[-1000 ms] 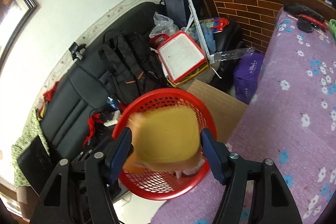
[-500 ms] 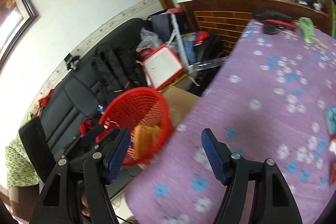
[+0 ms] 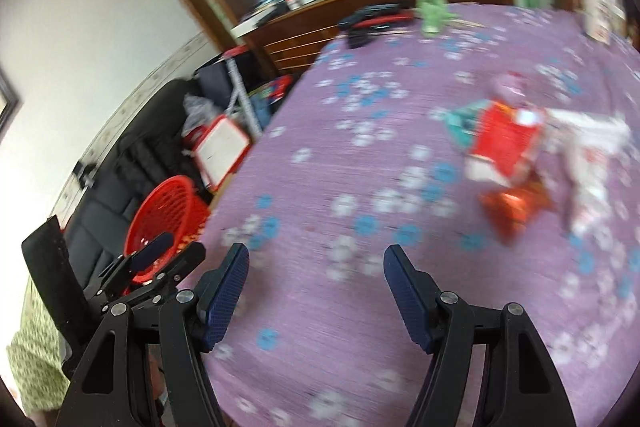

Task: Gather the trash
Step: 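Grasp the red snack bag with the left tool while the right tool grasps the white plastic bag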

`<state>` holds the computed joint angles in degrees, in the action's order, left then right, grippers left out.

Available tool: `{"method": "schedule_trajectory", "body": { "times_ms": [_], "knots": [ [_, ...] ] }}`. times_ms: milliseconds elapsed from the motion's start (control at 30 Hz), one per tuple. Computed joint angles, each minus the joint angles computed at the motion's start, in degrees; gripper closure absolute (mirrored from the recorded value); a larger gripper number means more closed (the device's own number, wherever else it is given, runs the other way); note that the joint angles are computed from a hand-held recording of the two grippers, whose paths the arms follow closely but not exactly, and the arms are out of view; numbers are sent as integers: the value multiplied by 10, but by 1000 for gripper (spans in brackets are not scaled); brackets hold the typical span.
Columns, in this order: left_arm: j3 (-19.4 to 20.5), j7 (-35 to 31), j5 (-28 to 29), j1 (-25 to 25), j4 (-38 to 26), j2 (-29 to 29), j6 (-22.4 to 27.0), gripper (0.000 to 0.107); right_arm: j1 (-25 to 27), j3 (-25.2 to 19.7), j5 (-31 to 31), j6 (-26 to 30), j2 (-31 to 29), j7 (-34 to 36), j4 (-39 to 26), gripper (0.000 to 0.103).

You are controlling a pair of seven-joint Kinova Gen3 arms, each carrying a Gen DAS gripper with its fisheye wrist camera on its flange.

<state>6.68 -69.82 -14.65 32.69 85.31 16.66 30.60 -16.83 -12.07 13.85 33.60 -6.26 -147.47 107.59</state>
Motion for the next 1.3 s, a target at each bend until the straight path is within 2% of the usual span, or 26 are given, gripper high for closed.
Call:
{"method": "schedule_trajectory", "body": {
  "times_ms": [133,300,400,467,633,767,833,900,967,1000,1067,1167,1300],
  "knots": [
    [10,-9,-11,27,-26,19,22,42,29,9,-7,3,-54,-17,49,29],
    [23,-37,-9,56,-66,44,52,42,113,-2,20,39,-107,-59,74,28],
    [28,-58,-9,75,-93,60,69,42,161,-15,64,76,-97,-93,71,28],
    [33,-75,-3,84,-113,72,81,42,167,3,69,78,-83,-91,73,28],
    [38,-118,24,99,-171,103,117,38,151,72,14,34,-48,-21,88,28],
    [28,-131,29,118,-217,129,141,35,163,48,53,43,-23,-39,78,30],
    [24,-137,32,124,-236,138,147,33,154,68,40,26,-20,-21,86,34],
    [20,-141,32,132,-254,149,154,30,150,73,39,10,-15,-13,96,43],
    [15,-145,29,143,-280,165,167,29,155,58,61,4,-12,-23,100,48],
    [12,-145,27,149,-294,173,176,28,153,59,63,-4,-14,-21,105,57],
    [7,-147,25,160,-324,191,195,28,148,72,50,-28,-17,-10,117,68],
    [2,-152,28,171,-367,216,216,28,160,70,52,-51,-30,-22,136,70],
    [-14,-157,20,194,-429,259,244,28,182,44,79,-63,-43,-63,148,70]
  ]
}}
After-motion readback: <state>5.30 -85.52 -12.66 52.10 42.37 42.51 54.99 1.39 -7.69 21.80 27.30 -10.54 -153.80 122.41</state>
